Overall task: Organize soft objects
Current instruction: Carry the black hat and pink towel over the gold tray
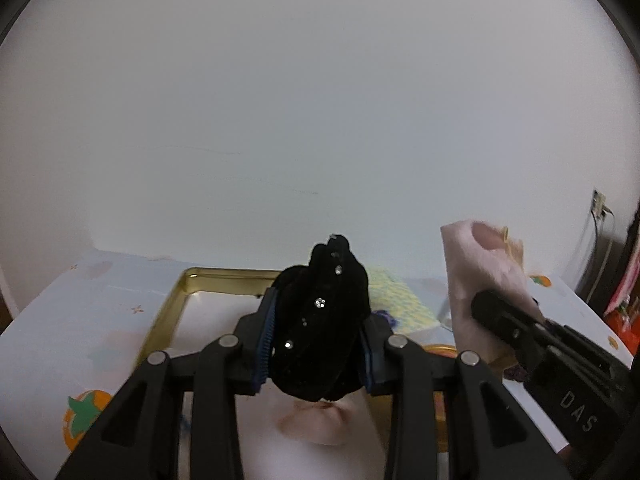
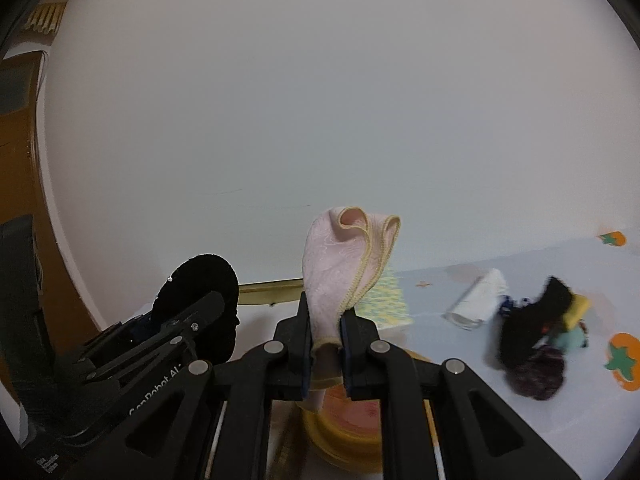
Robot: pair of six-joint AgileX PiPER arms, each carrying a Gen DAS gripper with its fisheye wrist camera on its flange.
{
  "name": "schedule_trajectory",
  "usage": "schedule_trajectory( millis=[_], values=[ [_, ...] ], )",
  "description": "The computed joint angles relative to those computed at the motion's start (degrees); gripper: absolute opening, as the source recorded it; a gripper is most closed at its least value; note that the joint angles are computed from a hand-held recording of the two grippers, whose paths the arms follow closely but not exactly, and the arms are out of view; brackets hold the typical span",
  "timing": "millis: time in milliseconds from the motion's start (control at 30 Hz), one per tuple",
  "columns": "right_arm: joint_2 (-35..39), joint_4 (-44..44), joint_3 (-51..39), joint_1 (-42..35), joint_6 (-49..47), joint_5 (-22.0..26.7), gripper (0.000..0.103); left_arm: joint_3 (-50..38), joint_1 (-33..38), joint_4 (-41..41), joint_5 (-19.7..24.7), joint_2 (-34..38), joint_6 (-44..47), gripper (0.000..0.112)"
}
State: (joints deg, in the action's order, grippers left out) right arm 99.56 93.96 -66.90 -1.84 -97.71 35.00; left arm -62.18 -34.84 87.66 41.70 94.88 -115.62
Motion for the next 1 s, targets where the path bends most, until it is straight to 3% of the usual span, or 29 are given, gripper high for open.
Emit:
schedule_trajectory(
  millis=[333, 700, 867, 1000],
  values=[
    [4.23, -5.78, -7.30, 6.34, 9.21, -2.37, 0.013, 1.49, 4.67, -3.33, 1.30, -2.00, 2.30, 0.033],
    [8.78, -11.52, -12.57, 11.07, 15.37, -5.33, 0.013, -0.60, 9.00, -9.74, -0.59, -0.64, 8.50, 0.033],
    [14.33, -25.96, -21.95, 12.97, 30.82, -5.40, 0.013, -3.42, 11.07, -17.89, 0.86, 0.82, 15.87, 0.033],
    [19.67, -39.88, -30.45, 15.01, 44.46, -2.25, 0.013, -5.20, 13.50, -23.85, 0.42, 2.67, 21.93, 0.033]
  ],
)
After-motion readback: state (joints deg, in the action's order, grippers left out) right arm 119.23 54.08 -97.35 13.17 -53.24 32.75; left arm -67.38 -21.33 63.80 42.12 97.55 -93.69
